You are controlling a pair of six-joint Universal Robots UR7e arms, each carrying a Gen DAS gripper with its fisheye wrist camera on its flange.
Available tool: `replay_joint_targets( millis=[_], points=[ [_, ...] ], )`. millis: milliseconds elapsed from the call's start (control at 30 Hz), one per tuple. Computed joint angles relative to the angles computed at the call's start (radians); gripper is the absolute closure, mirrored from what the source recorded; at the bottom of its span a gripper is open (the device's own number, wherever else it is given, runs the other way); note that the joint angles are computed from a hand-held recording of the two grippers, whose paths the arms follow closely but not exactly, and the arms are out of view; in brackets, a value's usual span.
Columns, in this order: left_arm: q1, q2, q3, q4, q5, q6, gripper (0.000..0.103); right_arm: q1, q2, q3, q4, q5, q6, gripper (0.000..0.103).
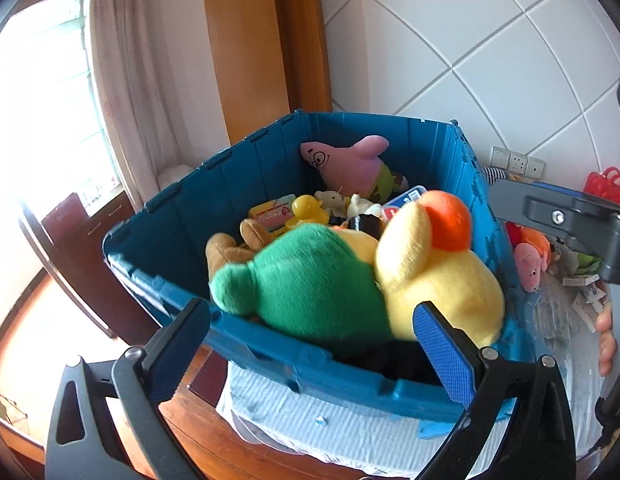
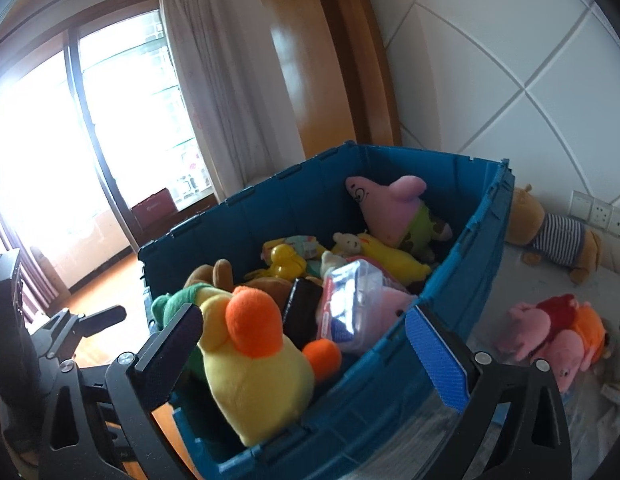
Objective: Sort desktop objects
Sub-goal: 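Withdraw both tools from the crate back over the bed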
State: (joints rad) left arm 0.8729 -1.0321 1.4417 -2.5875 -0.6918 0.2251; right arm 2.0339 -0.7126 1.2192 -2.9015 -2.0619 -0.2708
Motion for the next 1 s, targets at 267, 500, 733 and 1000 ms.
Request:
replay_joint_targets(
  millis=[267, 500, 733, 1000],
  points=[
    [-0.074, -0.057, 0.137, -0.042, 0.015, -0.103, 0.000, -0.003, -0.133, 0.193, -0.075, -0.029, -0.020, 0.000],
    [-0.150, -0.077, 0.226, -0.034, 0.015, -0.175, 0.000, -0.004, -0.264, 0.378, -0.136, -0.080, -0.008, 0.000],
    [-0.205, -0.091, 0.287, 0.005, -0.025, -0.245, 0.000, -0.001, -0.378, 0.526, -0.186, -0.171, 0.014, 0.000],
    [-0.244, -0.079, 0.315, 0.039, -0.062, -0.290, 0.000, -0.002, -0.494, 0.660, -0.224, -0.241, 0.057, 0.000]
  ],
)
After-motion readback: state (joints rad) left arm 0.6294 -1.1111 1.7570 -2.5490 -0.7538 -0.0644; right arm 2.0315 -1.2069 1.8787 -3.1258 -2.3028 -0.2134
